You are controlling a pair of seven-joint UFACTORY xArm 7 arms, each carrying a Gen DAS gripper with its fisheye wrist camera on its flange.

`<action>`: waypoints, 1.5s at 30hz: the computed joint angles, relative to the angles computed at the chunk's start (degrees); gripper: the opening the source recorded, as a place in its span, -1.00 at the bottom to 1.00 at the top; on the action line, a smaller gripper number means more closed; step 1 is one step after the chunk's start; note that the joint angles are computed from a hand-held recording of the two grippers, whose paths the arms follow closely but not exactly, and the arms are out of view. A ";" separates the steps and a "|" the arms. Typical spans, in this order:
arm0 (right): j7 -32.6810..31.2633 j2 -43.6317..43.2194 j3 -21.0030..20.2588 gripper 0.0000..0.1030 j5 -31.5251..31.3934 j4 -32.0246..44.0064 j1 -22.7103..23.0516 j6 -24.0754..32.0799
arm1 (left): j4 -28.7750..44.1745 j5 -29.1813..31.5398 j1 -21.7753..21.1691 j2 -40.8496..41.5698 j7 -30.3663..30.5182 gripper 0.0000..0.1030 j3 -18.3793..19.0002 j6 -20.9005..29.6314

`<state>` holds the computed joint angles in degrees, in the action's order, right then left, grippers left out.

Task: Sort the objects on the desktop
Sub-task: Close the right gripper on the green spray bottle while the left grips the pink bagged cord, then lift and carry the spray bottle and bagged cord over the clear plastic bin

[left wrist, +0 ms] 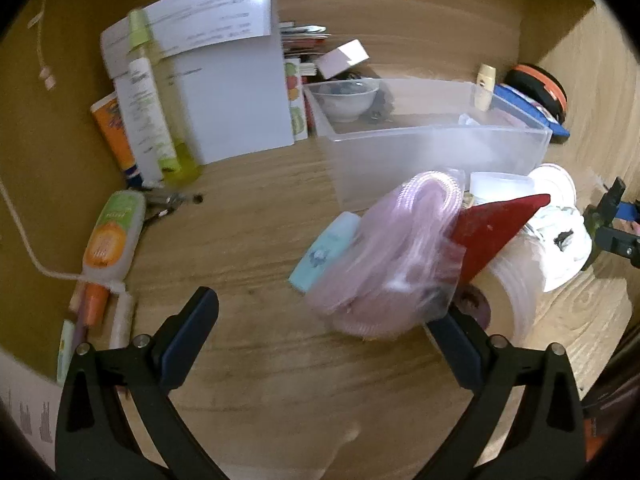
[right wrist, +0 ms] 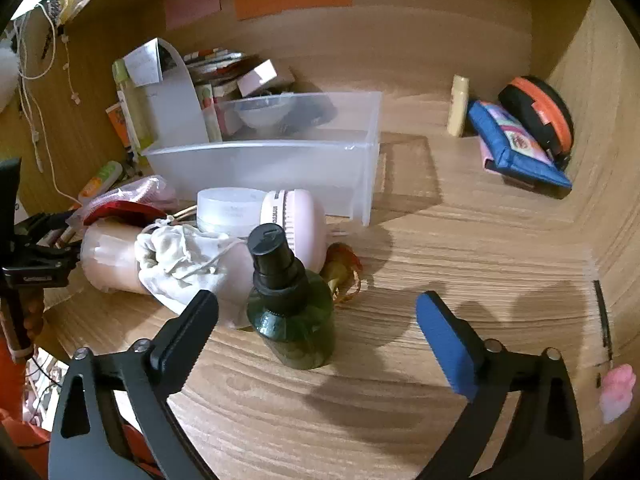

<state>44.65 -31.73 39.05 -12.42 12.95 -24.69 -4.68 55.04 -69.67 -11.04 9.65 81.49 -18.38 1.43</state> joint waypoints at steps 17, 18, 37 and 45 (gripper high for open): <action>-8.39 10.23 -9.29 -0.23 4.63 0.98 6.66 -4.38 | 4.72 17.76 1.49 3.35 -14.24 -0.08 2.28 9.75; -9.19 10.11 -10.74 -0.24 5.09 0.62 8.09 -4.74 | 4.84 16.68 2.56 3.21 -13.57 -0.11 1.73 10.90; -16.37 8.34 -15.37 -0.25 12.97 -0.50 12.83 -5.22 | 9.65 17.69 2.15 5.18 -16.87 -0.26 4.75 18.32; -17.06 9.36 -15.84 -0.25 13.97 0.50 13.59 -5.51 | 12.11 18.73 3.68 7.17 -16.71 -0.40 1.83 20.10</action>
